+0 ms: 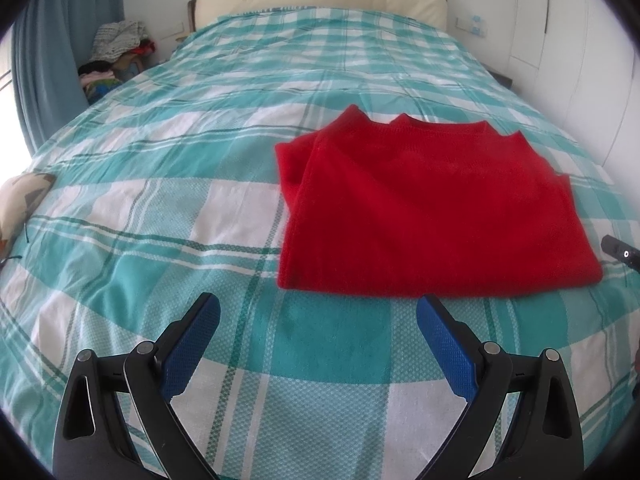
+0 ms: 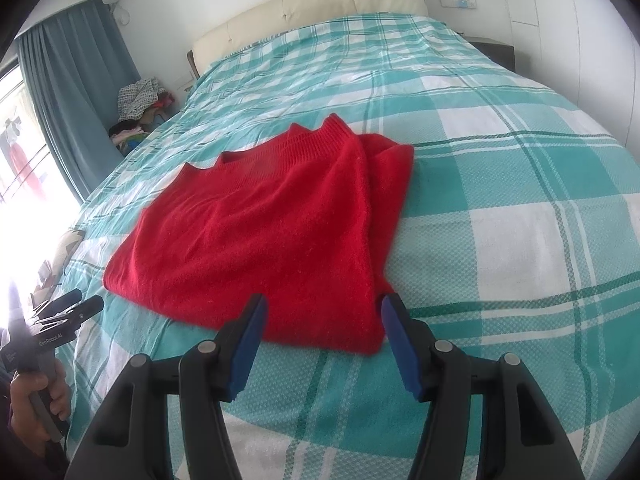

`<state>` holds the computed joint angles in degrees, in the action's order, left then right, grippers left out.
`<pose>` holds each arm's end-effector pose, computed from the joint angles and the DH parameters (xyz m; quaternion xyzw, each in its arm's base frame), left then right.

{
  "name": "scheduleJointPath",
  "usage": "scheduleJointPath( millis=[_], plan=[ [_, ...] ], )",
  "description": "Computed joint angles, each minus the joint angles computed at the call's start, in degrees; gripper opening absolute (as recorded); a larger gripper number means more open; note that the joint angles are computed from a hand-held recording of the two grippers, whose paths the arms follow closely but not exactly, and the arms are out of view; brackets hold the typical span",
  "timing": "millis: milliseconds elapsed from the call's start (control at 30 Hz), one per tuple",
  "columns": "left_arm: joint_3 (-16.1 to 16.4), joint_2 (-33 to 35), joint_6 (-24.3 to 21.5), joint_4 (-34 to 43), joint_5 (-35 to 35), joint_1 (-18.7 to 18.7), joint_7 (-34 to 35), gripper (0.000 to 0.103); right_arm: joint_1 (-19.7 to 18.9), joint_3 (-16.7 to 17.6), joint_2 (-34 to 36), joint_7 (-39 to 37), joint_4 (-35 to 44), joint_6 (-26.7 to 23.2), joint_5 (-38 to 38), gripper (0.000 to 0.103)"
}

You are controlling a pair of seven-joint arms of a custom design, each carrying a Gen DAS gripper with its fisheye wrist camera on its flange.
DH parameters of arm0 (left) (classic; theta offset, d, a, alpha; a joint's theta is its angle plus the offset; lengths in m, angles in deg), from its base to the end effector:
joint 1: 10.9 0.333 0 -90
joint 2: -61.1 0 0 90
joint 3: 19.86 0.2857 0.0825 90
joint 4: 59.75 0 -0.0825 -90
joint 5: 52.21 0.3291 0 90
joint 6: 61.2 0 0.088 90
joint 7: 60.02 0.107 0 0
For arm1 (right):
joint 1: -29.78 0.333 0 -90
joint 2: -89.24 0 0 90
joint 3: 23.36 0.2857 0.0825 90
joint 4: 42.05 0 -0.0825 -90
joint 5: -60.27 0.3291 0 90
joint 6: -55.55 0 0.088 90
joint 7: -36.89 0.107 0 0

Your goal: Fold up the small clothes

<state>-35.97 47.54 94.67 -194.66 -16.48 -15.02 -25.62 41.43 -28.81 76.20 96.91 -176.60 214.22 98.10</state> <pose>0.4299 -0.1877 0.4793 -0.6946 0.6251 -0.2391 0.2638 0.4702 0.0223 0.4874 -0.6844 0.6287 -0.1307 0.3452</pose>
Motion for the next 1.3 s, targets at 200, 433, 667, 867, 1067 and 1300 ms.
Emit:
scheduleJointPath(
  millis=[200, 433, 667, 867, 1067, 1300],
  plan=[
    [0.92, -0.39, 1.08, -0.55, -1.83, 0.27, 0.68, 0.099, -4.28, -2.64, 14.53, -0.28, 18.56, -15.34, 6.4, 0.068],
    [1.8, -2.35, 3.7, -2.76, -4.52, 1.86, 1.69, 0.099, -9.11, 2.37, 23.37, 2.44, 27.75, -20.03, 6.78, 0.042],
    [4.15, -3.41, 5.79, -5.3, -9.39, 4.23, 4.17, 0.099, -6.71, 5.32, 23.95, 21.15, 36.12, -24.14, -11.83, 0.01],
    [4.31, -5.15, 7.1, -7.5, -11.37, 8.13, 2.8, 0.099, -1.91, 10.15, 30.83, 28.14, 53.5, -30.56, -13.59, 0.01],
    [3.75, -5.88, 7.61, -8.56, -11.45, 10.63, 3.16, 0.099, 5.12, 12.62, 42.23, 36.63, 67.6, -32.95, -18.06, 0.01],
    [4.88, -5.93, 8.1, -9.11, -14.09, 10.31, 6.48, 0.099, 2.61, 19.8, 49.85, 33.74, 73.0, -36.92, -6.74, 0.03]
  ],
)
